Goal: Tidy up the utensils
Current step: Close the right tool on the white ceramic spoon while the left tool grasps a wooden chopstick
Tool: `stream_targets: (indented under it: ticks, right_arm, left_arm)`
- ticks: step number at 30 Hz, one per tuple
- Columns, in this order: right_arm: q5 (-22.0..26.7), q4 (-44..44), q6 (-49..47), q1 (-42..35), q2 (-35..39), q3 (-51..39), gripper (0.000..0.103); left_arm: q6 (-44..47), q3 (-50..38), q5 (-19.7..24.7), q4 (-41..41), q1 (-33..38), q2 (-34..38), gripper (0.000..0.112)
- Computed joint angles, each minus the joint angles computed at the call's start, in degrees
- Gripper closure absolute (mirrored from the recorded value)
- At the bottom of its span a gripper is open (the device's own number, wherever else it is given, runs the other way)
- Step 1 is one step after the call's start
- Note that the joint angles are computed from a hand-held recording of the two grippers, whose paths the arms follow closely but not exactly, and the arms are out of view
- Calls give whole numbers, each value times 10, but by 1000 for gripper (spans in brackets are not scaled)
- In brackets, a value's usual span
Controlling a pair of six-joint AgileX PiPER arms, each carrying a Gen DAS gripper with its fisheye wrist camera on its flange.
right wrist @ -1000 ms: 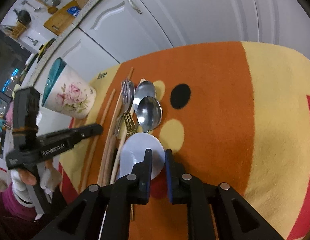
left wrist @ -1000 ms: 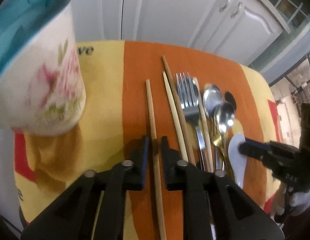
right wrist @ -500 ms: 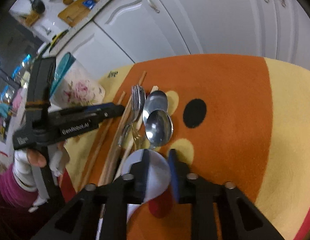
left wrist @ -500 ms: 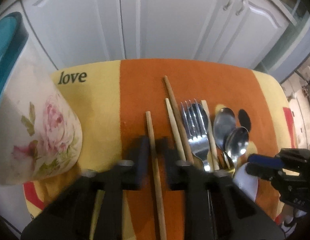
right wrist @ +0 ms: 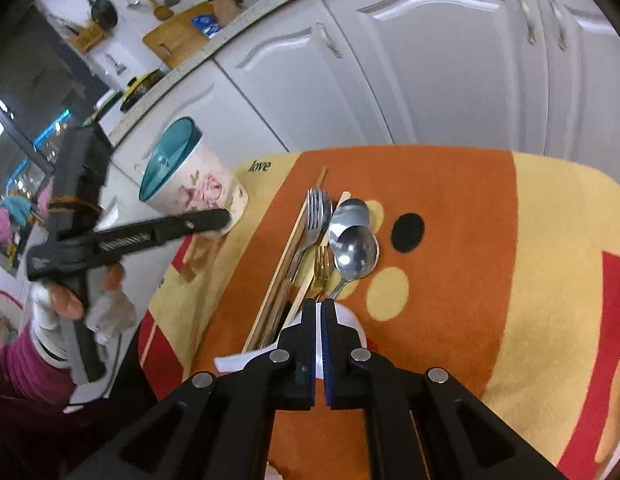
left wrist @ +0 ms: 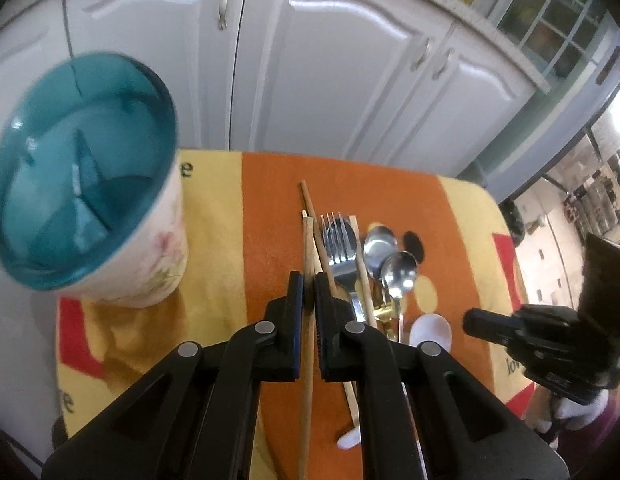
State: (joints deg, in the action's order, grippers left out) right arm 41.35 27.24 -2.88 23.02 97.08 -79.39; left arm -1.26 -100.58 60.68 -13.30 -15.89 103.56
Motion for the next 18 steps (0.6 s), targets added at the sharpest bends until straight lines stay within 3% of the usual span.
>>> stream_targets:
  ticks: [3, 6, 7, 8, 10, 15, 18]
  right_arm:
    - [-6, -36, 51, -1, 9, 4, 101]
    - [-9, -19, 48, -12, 9, 27, 95]
    - [-9, -13, 43, -14, 10, 36, 89]
    - [-11, -11, 39, -15, 8, 43, 77]
    - [-29, 1, 21, -17, 8, 62, 66]
    - [-66, 57, -46, -20, 5, 86, 67]
    - [-65, 52, -62, -1, 17, 75, 84]
  left_arm:
    - [3, 20, -2, -5, 9, -25, 108]
    - [12, 44, -9, -10, 19, -45, 108]
    - [12, 48, -11, -11, 20, -48, 108]
    - [13, 52, -12, -11, 21, -52, 108]
    - [11, 55, -12, -10, 23, -59, 108]
    - [5, 64, -16, -1, 17, -68, 108]
    - [-2, 63, -17, 6, 10, -69, 108]
